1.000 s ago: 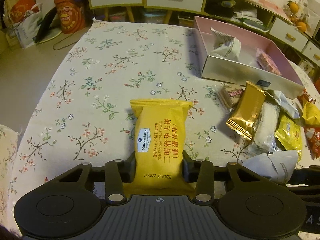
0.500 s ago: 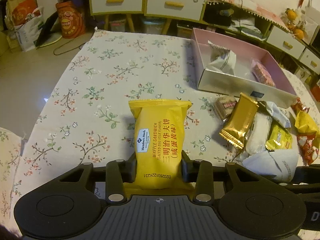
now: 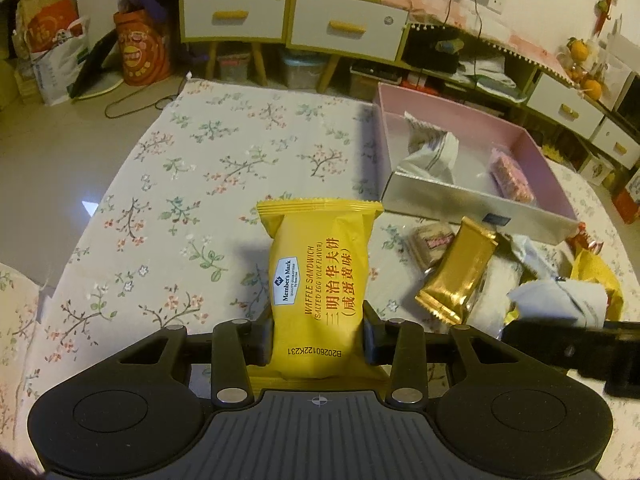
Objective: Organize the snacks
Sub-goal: 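Carry the yellow packet with the left gripper while the right gripper carries the white packet into the box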
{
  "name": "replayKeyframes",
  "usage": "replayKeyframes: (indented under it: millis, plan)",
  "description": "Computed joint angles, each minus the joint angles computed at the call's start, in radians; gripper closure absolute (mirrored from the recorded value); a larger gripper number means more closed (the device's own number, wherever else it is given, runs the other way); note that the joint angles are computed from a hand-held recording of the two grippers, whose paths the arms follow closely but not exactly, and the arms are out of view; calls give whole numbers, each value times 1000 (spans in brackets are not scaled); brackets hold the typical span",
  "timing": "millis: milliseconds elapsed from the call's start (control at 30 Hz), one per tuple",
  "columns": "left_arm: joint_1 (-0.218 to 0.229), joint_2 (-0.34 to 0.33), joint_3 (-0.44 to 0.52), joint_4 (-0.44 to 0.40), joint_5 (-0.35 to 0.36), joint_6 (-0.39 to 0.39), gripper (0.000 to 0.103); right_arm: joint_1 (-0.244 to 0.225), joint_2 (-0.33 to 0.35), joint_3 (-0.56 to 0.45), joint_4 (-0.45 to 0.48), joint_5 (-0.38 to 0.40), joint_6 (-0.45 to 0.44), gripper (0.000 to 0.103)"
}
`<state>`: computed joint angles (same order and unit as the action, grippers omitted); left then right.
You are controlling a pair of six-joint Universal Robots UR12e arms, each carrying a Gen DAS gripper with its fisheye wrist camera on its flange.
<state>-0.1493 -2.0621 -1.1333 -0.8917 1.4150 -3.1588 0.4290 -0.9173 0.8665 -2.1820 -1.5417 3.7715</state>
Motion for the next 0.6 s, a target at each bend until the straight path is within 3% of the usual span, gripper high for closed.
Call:
replayKeyframes:
  millis: [600]
  plan:
    - [-24,-30,60,16,-24,-48,66,-46,-61,101,-101,-65,75,55]
